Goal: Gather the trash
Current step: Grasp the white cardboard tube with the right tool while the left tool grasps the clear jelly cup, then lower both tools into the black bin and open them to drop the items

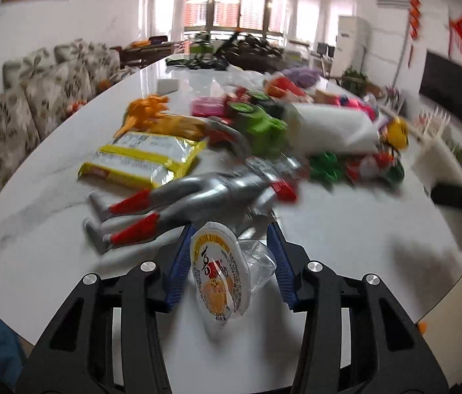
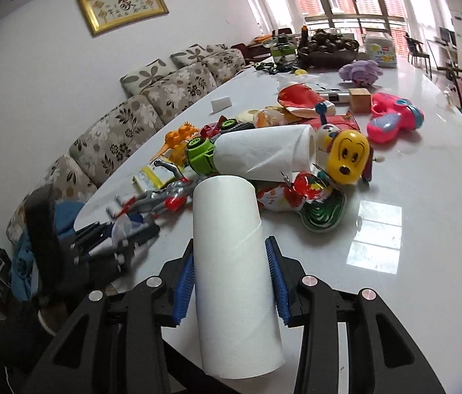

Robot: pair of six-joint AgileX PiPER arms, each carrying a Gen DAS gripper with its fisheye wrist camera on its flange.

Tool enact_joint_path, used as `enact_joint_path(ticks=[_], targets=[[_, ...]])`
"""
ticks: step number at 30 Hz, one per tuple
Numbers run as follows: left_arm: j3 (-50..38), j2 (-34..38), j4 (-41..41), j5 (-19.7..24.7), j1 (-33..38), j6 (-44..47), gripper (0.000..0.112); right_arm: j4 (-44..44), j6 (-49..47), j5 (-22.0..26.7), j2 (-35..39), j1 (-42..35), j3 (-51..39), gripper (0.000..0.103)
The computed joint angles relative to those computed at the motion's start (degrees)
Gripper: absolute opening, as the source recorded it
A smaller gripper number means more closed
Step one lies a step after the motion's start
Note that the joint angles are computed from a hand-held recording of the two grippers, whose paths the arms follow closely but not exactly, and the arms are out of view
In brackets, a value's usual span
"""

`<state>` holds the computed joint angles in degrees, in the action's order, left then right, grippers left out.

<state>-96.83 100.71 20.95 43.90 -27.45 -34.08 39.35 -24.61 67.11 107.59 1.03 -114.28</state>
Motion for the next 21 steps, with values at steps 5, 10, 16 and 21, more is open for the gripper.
enact_joint_path(ticks=[5, 10, 16, 21], targets=[[11.6, -12.5, 5.1, -9.2, -2.6, -0.5, 0.044, 0.9, -1.5, -2.8, -3.0, -0.1, 4.7, 0.041], [11.5, -17.6, 7.6, -7.7, -5.7, 0.6, 0.045, 2.5, -3.3, -3.0, -5.6, 1.3, 8.3, 0.041], [21.0, -24.7, 5.3, -2.9, -13.3, 4.5, 0.045, 4.7, -9.5, -2.5, -18.2, 2.6, 26.7, 0.041], [32.0, -23.7, -5.7, -4.1, -10.8, 9.6, 0.067, -2.2, -8.9, -4.5, -22.4, 8.2, 39.8, 0.044]])
